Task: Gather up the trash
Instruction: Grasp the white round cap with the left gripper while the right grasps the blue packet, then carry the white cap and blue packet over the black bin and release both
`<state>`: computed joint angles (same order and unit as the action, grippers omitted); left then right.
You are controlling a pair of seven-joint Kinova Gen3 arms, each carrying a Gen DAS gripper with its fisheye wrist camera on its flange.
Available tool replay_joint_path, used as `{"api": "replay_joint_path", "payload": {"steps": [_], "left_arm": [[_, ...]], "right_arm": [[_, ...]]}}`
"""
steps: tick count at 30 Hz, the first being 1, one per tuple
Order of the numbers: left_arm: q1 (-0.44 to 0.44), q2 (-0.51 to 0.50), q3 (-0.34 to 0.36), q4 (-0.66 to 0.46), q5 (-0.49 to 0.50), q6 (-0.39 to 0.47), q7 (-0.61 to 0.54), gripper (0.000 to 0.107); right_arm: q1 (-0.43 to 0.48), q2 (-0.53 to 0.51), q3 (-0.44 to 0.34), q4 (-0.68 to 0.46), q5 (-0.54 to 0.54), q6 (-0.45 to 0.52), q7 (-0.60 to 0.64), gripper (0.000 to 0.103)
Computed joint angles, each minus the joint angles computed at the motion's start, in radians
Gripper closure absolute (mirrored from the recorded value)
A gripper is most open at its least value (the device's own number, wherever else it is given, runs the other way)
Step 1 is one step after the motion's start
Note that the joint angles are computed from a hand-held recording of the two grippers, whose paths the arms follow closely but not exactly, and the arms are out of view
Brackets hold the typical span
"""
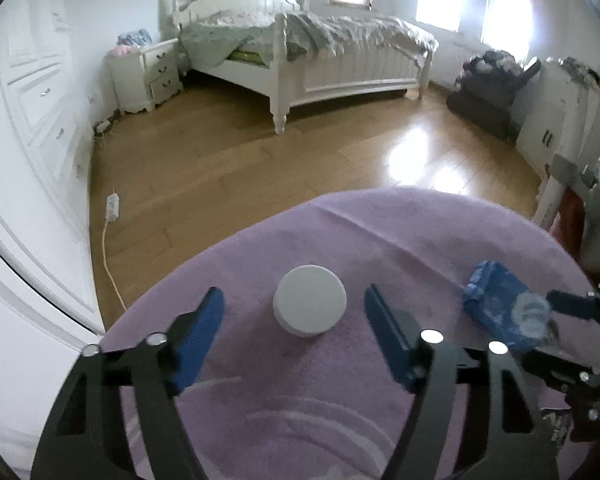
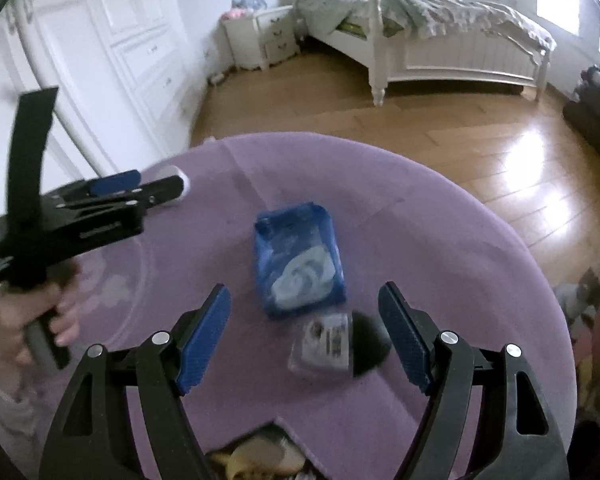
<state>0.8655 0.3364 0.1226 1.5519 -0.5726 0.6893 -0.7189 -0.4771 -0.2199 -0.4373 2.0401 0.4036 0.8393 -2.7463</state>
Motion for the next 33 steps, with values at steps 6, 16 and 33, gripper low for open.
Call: {"api": "replay_joint_path", "payload": {"steps": [6, 16, 33], "left_arm": [[0.035, 0.010, -0.024, -0.014, -0.064, 0.045, 0.053, 0.064], [0.002, -0.138, 0.036, 0.151, -0.045, -0.083, 0.119, 0.072], [0.173, -0.256, 0.338, 0.185, -0.257, -0.032, 0.402, 0.071]], "right_arm": [[-0.027, 0.085, 0.006, -0.005, 0.098, 0.020, -0.065, 0.035], [-0.009, -0.161, 0.018, 0.136, 0.059, -0.147, -0.191, 0.054], [0.138, -0.893, -0.176, 0.062, -0.335, 0.265, -0.216, 0.054]]}}
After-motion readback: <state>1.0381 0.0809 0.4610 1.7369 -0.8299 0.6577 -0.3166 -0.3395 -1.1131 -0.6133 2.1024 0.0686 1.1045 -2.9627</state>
